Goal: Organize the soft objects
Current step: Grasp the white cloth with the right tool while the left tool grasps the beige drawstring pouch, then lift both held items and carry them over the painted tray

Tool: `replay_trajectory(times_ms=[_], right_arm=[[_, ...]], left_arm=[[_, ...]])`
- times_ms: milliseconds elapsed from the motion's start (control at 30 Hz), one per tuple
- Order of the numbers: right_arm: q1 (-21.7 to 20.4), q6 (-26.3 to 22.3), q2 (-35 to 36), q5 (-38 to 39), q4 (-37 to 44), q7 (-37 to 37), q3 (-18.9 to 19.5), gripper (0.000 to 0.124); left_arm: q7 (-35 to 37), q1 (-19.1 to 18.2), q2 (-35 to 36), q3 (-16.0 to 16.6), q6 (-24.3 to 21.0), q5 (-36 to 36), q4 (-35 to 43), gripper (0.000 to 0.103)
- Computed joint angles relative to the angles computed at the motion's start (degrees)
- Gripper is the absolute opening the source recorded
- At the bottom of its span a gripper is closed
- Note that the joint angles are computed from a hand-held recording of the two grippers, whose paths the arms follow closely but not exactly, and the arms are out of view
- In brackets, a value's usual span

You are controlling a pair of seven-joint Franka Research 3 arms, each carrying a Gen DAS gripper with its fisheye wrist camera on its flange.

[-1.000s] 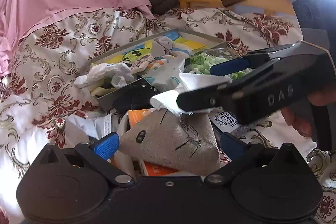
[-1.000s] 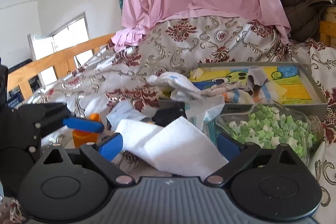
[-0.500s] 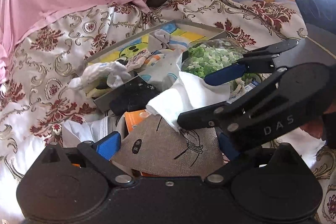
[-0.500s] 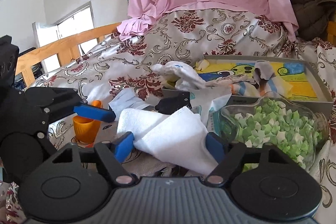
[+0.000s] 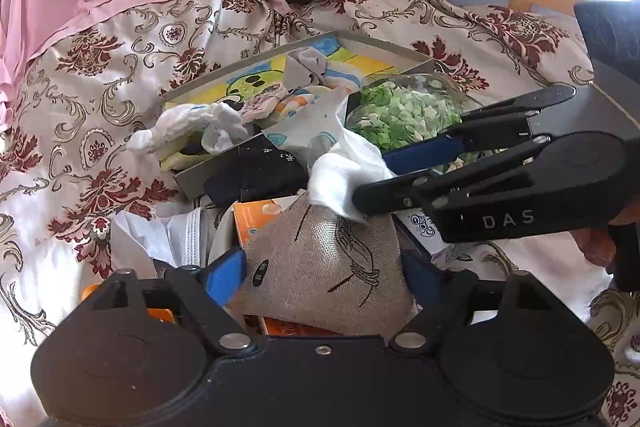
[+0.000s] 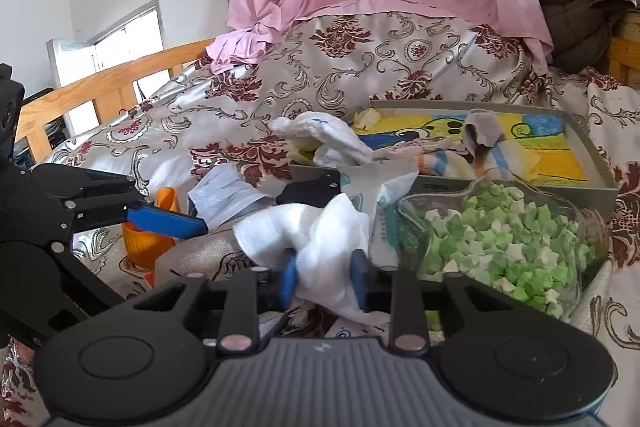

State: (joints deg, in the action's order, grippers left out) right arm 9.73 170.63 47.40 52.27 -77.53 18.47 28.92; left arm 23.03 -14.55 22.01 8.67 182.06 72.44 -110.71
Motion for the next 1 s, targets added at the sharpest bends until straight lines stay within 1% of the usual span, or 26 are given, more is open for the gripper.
replay_trajectory(times_ms=[200, 300, 433, 467, 533, 567, 633, 667, 733, 867, 933, 1000], right_arm=[[-0.77, 2.57, 0.26, 0.68, -0.19, -1.49, 1.60, 0.017], [-1.84, 4.35, 0.36, 1.12, -0.62, -3.36, 3.45, 0.015], [-3.97, 7.73, 0.24, 1.63, -1.91, -6.13, 6.86, 0.015], [-4.79, 8.75, 0.28, 1.77, -2.25, -6.78, 8.05, 0.015], [-6.59, 10.63, 0.43, 1.67, -2.98, -7.68, 10.52, 0.015], [-7.69, 11.81, 0.60, 1.47, -3.47, -8.16, 12.08, 0.015], [-10.07, 13.95, 1.09, 0.84, -4.41, -8.92, 15.28, 0.015], [-10.71, 14.83, 1.27, 0.32, -4.69, -8.81, 16.23, 0.015], [-12.62, 17.04, 1.94, -0.86, -5.57, -9.10, 19.03, 0.015], [-16.65, 21.48, 3.66, -4.30, -7.65, -9.07, 24.94, 0.015], [-18.83, 24.21, 5.02, -6.80, -8.80, -8.71, 28.31, 0.015], [-20.78, 26.70, 6.33, -9.38, -9.92, -7.80, 31.24, 0.015]], left_arm=[[2.76, 1.06, -0.49, -1.76, -1.65, -3.03, -0.45, 0.074], [2.38, 0.74, -0.87, -1.50, -2.38, -3.26, -0.62, 0.065], [1.00, 0.83, -1.19, -1.69, -3.24, -3.04, -0.48, 0.044], [1.56, 1.42, -1.35, -2.38, -3.38, -3.88, -0.63, 0.034], [3.41, 2.65, -1.74, -3.87, -3.62, -6.55, -1.18, 0.025], [3.95, 2.94, -1.95, -4.21, -3.63, -7.65, -1.47, 0.022], [3.84, 2.80, -2.41, -4.05, -3.37, -8.92, -2.12, 0.020], [3.32, 2.51, -2.76, -3.72, -3.18, -9.15, -2.56, 0.019], [1.34, 1.57, -3.45, -2.60, -2.79, -8.40, -3.33, 0.019], [-3.25, 0.74, -5.54, -1.59, -2.13, -6.18, -5.33, 0.017], [-9.14, -0.48, -6.85, 0.02, -1.62, -0.76, -5.93, 0.017], [-18.45, -1.67, -8.26, 1.76, -1.03, 8.01, -5.95, 0.017]])
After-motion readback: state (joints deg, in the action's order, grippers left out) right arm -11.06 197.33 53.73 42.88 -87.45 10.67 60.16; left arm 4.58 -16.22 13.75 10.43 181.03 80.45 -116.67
